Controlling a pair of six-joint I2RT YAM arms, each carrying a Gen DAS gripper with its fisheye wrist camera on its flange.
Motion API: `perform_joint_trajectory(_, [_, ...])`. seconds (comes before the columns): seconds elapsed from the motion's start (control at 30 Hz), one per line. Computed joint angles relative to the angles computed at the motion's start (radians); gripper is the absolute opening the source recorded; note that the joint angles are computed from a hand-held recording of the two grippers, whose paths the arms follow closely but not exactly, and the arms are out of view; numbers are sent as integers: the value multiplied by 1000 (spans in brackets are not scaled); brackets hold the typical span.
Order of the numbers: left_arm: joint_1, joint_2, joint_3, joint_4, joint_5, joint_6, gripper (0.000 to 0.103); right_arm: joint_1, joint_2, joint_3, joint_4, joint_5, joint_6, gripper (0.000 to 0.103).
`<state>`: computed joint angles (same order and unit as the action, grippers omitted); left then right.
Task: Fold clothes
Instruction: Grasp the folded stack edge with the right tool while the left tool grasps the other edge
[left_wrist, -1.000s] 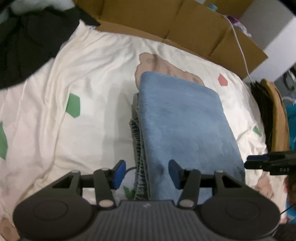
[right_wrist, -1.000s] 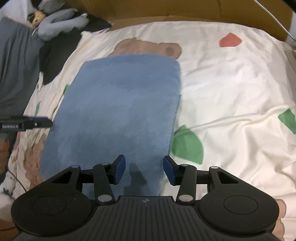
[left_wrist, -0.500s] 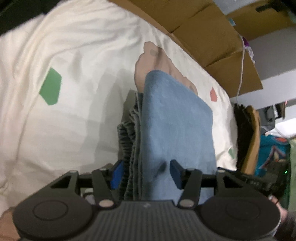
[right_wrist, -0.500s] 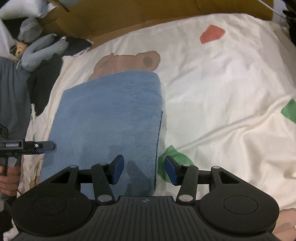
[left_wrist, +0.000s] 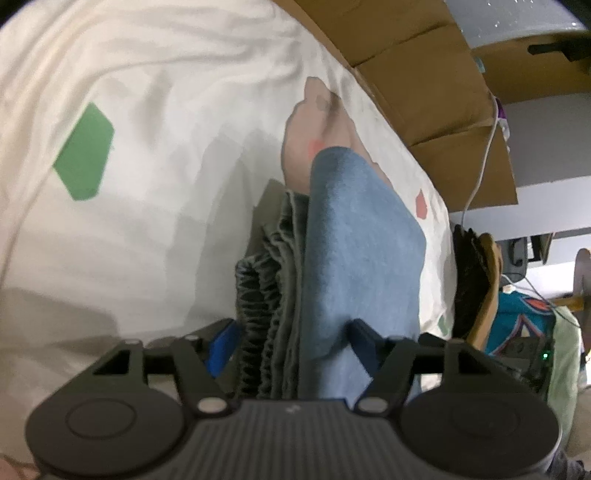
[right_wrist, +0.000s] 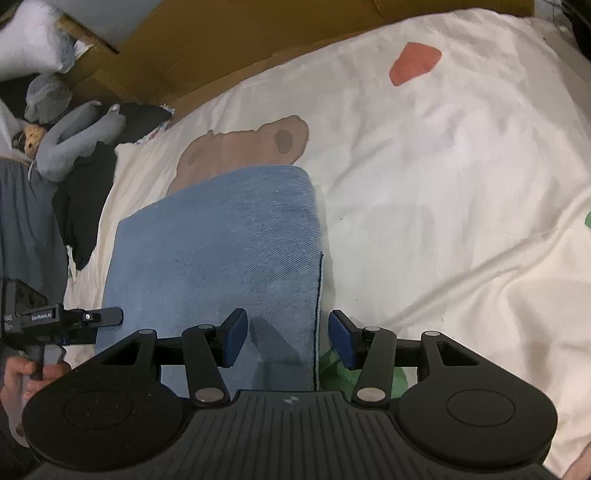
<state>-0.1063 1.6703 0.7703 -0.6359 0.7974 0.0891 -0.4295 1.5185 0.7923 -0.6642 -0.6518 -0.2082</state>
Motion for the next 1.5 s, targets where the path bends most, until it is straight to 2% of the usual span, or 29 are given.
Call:
perform_joint_trajectory(0.1, [2, 40, 2, 21, 29, -24, 77, -13, 41, 4, 13, -36, 6, 56])
perform_joint_trajectory(0.3, [-23, 62, -2, 72, 52, -60, 76, 3, 122, 10, 36, -86, 20, 57])
perform_joint_trajectory(0.37, [-25, 61, -4, 82, 54, -68, 73, 9, 140, 18, 39, -100, 40, 55])
perform_joint_trajectory(0.47, [-6, 50, -9, 70, 70, -45, 60, 12, 157, 26, 44, -118, 55, 53])
perform_joint_trajectory(0.53, [2, 50, 1, 47, 78, -26, 53, 9, 152, 26, 38, -131, 44, 48])
perform_joint_trajectory(0.6, [2, 50, 7, 38, 77, -10, 53, -8, 156, 34, 16, -161, 29, 41])
perform_joint_trajectory(0.67, [-7, 57, 11, 42, 68, -3, 58, -29, 170, 40, 3, -187, 21, 41])
perform_joint_trajectory(0.8, [-31, 79, 21, 55, 52, -14, 73, -37, 206, 40, 16, -196, 11, 45])
perform_joint_trajectory(0.9, [-59, 65, 2, 104, 41, -60, 76, -35, 270, 59, 11, -221, 2, 53])
perform_joint_trajectory(0.97, [-86, 54, -1, 125, 22, -76, 77, -34, 289, 58, 28, -238, 8, 53])
perform_joint_trajectory(1.03, [-91, 57, 2, 131, 22, -87, 70, -31, 290, 58, 36, -247, 5, 52])
perform_joint_trajectory(1.13, [-86, 56, 13, 107, 30, -68, 60, -28, 278, 63, 26, -247, -18, 43])
perform_joint_trajectory(1.23, [-88, 32, 14, 94, 37, -70, 55, -36, 258, 73, -13, -262, -29, 34])
perform_joint_trajectory(1.37, [-100, 3, 5, 89, 34, -50, 56, -49, 230, 87, -73, -271, -58, 34])
perform_joint_trajectory(1.5, [-107, 63, 32, 86, 30, -55, 66, -48, 239, 76, -47, -245, -40, 41])
